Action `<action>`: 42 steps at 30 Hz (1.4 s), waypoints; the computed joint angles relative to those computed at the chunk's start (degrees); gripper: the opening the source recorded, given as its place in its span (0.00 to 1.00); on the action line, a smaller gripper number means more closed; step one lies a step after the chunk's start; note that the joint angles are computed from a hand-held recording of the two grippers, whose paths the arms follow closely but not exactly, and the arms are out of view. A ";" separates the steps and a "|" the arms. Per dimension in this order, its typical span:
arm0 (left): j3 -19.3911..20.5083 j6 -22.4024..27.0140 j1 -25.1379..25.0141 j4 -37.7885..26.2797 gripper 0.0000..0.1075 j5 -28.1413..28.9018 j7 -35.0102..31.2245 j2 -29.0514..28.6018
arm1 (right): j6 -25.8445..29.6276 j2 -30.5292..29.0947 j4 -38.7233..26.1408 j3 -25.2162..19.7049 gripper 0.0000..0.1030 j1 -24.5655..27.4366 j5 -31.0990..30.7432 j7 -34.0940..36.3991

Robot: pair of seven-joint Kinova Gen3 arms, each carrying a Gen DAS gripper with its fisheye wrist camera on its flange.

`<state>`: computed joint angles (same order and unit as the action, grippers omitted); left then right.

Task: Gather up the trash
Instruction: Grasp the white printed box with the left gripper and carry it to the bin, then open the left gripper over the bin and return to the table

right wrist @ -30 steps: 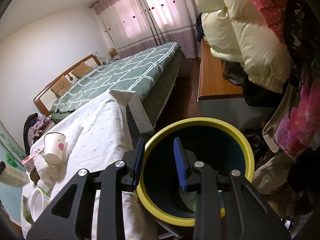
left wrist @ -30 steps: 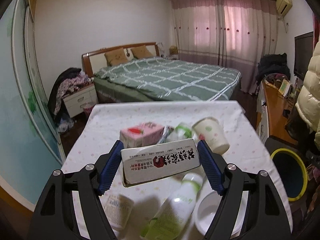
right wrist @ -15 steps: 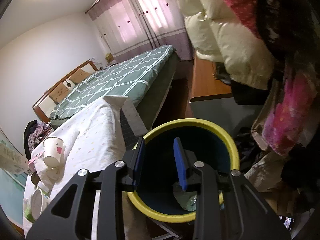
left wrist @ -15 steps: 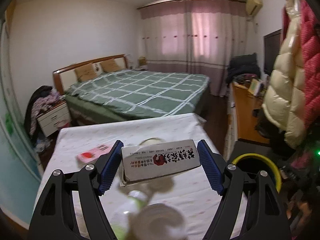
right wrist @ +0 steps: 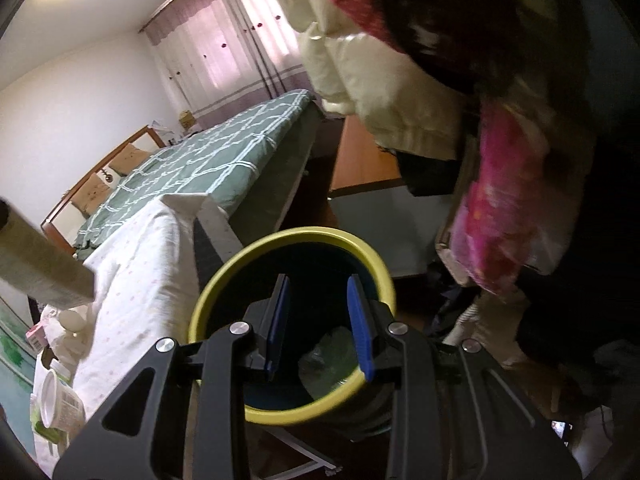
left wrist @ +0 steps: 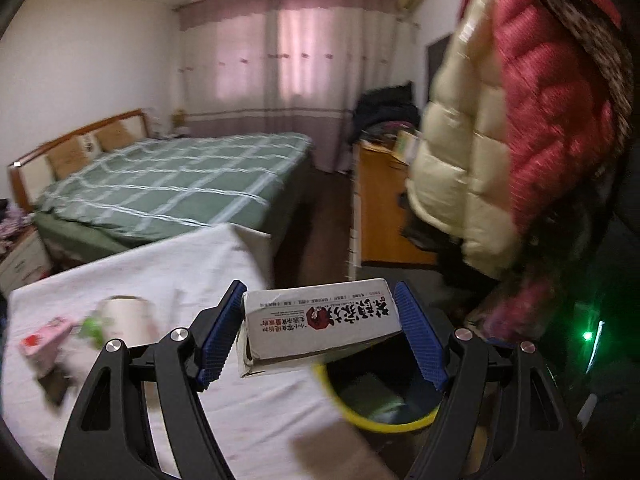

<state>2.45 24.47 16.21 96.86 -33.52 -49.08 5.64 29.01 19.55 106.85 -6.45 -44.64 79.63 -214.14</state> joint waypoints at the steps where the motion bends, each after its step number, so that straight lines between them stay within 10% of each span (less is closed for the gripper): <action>1: -0.02 -0.79 0.30 -0.35 0.70 1.40 -1.40 0.95 | -0.01 -0.09 0.35 0.04 0.28 0.08 -0.07 -0.23; 12: 0.55 -1.24 2.58 -8.22 0.73 11.31 -10.97 13.77 | -0.79 -0.63 4.11 -0.71 0.28 1.63 -0.14 -3.62; 22: -3.41 -3.66 3.89 -3.76 0.86 15.97 -13.19 8.24 | -2.67 -0.35 4.44 -0.63 0.28 1.88 -0.70 -3.27; 33: 7.56 -1.08 -11.87 10.87 0.90 -7.57 10.30 -9.79 | -6.77 3.18 -1.33 0.72 0.32 -2.34 -5.89 7.02; 42: -5.34 3.10 -12.18 20.27 0.91 -14.52 18.57 -21.90 | -3.89 7.84 -12.91 -3.34 0.32 -5.25 -17.03 26.18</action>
